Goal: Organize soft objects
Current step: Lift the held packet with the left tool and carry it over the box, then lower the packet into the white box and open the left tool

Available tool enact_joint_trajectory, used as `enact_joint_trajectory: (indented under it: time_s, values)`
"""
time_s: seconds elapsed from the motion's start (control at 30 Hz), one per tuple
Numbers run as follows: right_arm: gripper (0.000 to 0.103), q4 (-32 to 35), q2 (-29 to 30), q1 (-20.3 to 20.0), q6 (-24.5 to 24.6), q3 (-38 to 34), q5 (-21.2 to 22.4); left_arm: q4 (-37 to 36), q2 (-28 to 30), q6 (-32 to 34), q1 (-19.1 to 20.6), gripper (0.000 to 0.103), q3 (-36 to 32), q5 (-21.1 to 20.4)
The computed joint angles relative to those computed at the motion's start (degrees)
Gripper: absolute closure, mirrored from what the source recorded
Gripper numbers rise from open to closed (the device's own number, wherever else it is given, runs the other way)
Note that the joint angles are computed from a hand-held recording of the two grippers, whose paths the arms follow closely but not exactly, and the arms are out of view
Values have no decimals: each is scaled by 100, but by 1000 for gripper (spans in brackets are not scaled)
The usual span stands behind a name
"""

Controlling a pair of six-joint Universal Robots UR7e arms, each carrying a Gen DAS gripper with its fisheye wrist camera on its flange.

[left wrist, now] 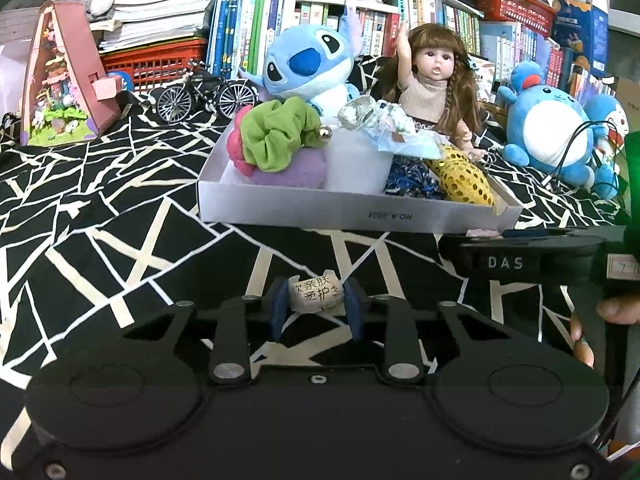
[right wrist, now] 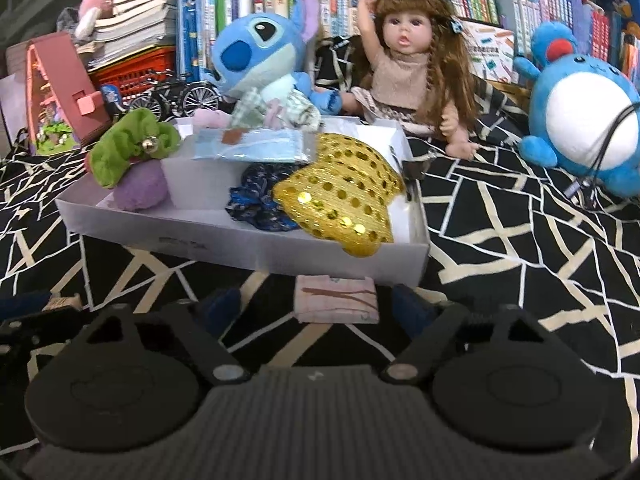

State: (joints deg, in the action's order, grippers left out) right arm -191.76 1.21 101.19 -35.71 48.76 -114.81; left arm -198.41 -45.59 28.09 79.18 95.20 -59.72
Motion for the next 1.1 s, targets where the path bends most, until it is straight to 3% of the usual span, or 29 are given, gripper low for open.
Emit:
enact_joint_trajectory:
  time_s: [0.2,0.73,0.93,1.1]
  values:
    - [54,-38,23,41,-18,-60,-60,12,-9,89,-19,75,-91,-64]
    - [55,-349,-350,228,-312,454,234,607,-127,131,-52,75,-537,-369]
    - [55,-14,-420,291,8,196,289,1240,-102,-51,-56,75,-1132,-743]
    - [55,820,-381,319,534,-408,307,1771,129,-17,-66,75,-1921,-928]
